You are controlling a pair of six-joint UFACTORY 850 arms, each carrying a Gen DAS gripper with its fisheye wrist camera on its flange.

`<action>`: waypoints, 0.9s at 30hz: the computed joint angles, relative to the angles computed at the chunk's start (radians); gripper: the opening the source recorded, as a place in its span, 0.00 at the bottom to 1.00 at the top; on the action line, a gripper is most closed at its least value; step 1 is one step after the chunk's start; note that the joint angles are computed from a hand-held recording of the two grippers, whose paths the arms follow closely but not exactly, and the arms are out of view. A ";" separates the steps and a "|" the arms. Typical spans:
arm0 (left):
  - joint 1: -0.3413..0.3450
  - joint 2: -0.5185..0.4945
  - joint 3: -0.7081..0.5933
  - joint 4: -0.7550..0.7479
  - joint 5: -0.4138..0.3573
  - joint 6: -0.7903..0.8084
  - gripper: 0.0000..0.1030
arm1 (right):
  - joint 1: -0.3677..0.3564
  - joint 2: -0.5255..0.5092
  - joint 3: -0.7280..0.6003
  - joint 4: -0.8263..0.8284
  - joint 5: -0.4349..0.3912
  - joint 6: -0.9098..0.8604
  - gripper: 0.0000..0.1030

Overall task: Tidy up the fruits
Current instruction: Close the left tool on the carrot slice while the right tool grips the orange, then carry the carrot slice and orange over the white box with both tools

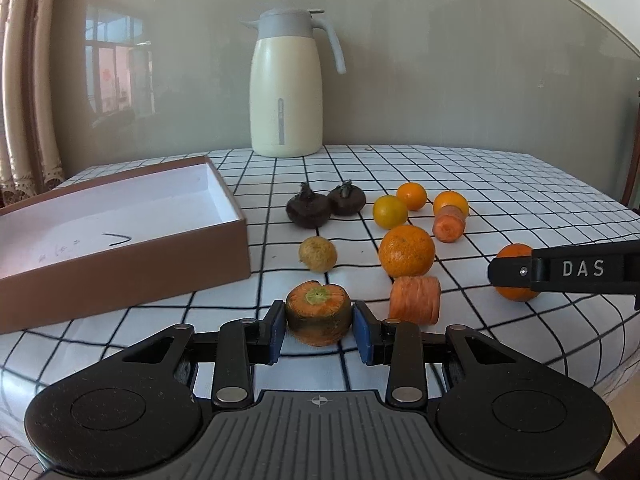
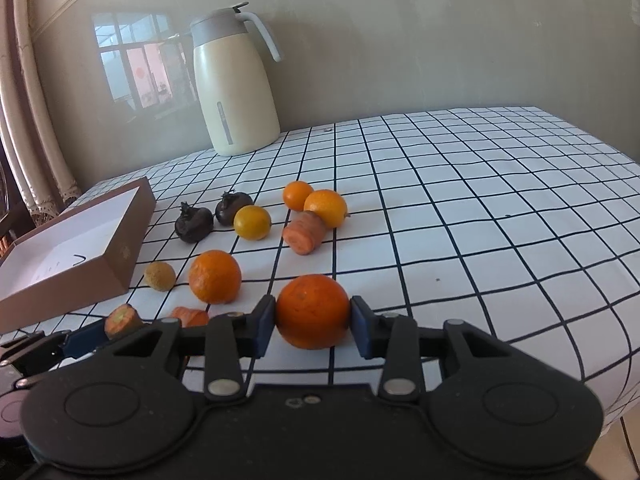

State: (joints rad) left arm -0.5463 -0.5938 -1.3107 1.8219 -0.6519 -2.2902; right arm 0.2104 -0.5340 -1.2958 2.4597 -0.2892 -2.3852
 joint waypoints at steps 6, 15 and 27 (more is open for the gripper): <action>-0.009 0.041 0.057 -0.004 -0.018 -0.016 0.35 | 0.003 0.050 0.065 0.055 -0.017 -0.066 0.30; -0.033 0.120 0.151 -0.009 -0.044 -0.044 0.35 | 0.015 0.138 0.161 -0.007 -0.052 -0.043 0.30; -0.048 0.291 0.308 -0.056 -0.166 -0.082 0.35 | 0.076 0.219 0.204 -0.123 -0.135 0.009 0.30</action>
